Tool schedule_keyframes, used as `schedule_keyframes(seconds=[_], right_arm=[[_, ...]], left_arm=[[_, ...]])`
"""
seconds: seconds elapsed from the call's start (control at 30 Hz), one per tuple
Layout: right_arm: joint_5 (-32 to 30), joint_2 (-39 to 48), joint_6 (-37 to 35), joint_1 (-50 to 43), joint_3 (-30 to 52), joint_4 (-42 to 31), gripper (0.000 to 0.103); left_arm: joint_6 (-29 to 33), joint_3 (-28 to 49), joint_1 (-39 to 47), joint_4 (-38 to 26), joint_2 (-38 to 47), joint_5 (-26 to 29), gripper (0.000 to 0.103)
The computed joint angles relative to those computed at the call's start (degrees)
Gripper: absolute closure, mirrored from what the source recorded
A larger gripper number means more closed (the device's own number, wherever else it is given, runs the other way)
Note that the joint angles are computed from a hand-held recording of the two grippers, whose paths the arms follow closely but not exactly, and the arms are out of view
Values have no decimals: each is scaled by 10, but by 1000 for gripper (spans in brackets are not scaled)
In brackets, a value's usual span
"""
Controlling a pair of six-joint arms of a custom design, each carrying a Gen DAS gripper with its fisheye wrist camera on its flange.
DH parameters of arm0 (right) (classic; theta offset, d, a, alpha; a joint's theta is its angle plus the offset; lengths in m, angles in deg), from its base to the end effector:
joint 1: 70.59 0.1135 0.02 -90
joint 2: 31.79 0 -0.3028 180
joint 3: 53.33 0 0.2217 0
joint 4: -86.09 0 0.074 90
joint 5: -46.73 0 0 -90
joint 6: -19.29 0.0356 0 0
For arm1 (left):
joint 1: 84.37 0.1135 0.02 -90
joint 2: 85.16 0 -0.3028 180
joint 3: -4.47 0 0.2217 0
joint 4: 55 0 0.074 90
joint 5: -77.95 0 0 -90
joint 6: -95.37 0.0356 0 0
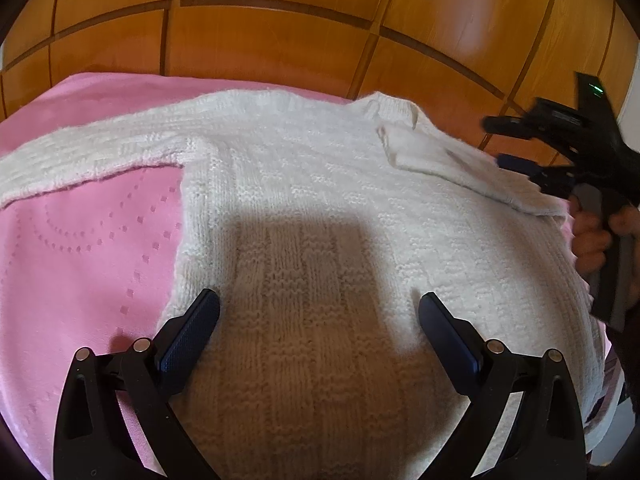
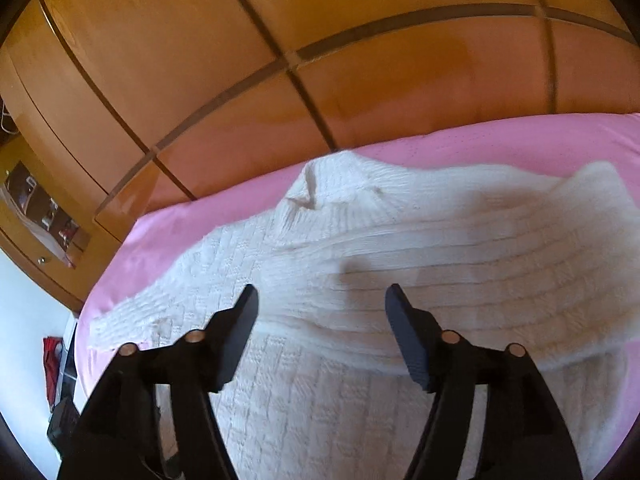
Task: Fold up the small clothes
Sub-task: 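Lay the held sleeve across the sweater body and open the right tool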
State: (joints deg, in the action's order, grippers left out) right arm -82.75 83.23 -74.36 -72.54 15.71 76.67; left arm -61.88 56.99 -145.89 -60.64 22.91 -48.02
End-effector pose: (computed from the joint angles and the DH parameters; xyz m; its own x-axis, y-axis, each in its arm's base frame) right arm 0.3603 0.0104 0.1449 -0.7997 -0.0219 -0.6000 -0.3863 0.7839 0.4861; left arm 0.1561 -0.2440 0.1285 -0.6931 -0.2875 -0.6610 -0.1624 0.9557 -0.2454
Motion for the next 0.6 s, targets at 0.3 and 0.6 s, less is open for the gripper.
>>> schedule_keyframes(seconds=[0.3,0.6], right_arm=[[-25,-23,-152,-131,-95,-12,8],[-102,40,-189,-190,-153,86,2]], left_arm=[[-5,-11,131,140,-38,172,29],[56,251,215,75,131,323,39]])
